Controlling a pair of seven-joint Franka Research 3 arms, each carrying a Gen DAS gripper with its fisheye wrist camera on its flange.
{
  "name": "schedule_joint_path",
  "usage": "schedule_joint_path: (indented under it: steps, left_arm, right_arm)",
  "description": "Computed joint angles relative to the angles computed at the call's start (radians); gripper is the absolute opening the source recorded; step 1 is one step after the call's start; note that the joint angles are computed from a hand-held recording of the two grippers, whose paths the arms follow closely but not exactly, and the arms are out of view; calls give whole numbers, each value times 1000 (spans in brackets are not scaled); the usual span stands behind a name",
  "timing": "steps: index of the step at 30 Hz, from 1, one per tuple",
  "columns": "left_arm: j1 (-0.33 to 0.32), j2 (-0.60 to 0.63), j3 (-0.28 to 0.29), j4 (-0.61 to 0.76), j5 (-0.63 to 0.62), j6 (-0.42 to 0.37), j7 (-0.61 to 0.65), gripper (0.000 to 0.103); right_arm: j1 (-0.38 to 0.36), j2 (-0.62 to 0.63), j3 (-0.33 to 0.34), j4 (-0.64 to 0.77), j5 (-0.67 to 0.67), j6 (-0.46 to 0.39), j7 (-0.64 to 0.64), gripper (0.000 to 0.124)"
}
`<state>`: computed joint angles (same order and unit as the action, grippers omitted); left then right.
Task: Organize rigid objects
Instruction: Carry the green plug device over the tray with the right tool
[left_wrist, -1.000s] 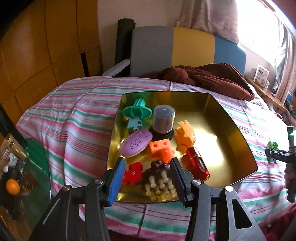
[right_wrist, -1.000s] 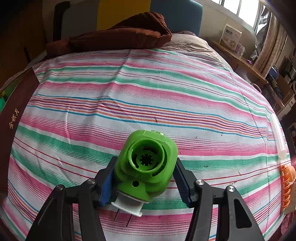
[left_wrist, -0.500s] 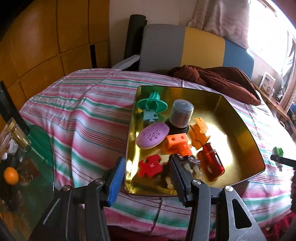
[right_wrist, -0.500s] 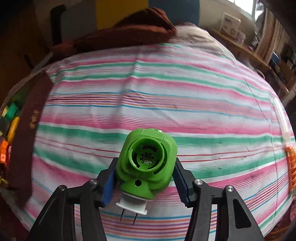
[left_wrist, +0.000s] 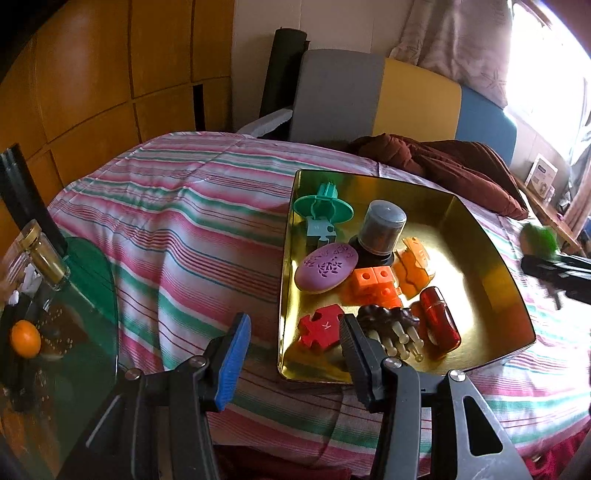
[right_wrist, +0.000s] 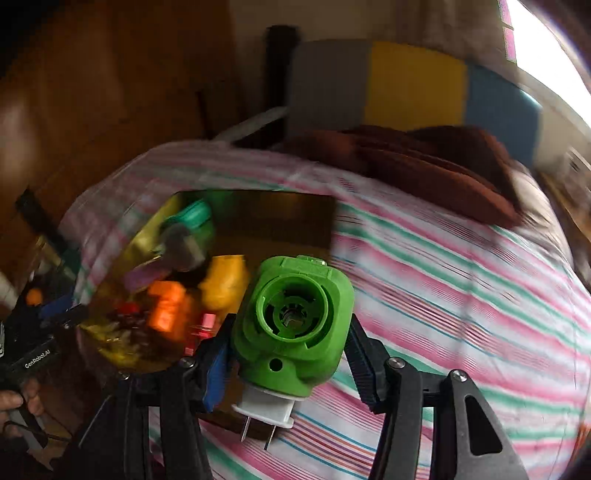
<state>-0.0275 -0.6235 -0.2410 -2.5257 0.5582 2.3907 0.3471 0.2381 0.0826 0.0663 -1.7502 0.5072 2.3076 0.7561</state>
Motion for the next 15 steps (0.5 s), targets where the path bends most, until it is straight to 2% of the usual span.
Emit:
schedule_joint_path:
  steps: [4,11,13,15]
  left_arm:
    - [-2,-7,6,-9,-8,2,1,51]
    - [1,-10,13,-22,-19,10,3,51]
    - [1,-8,13,-22,-21,13,5,51]
    - [1,-4,15,-21,-24,16,9,51]
  right_arm:
    - [38,64,17,48,-95,-22,61,56]
    - [78,184,9,135,-258,-73,216,57]
    - [85,175,12,107,-284,-27,207,57]
    - [87,176,16,106,-291,-30,204,57]
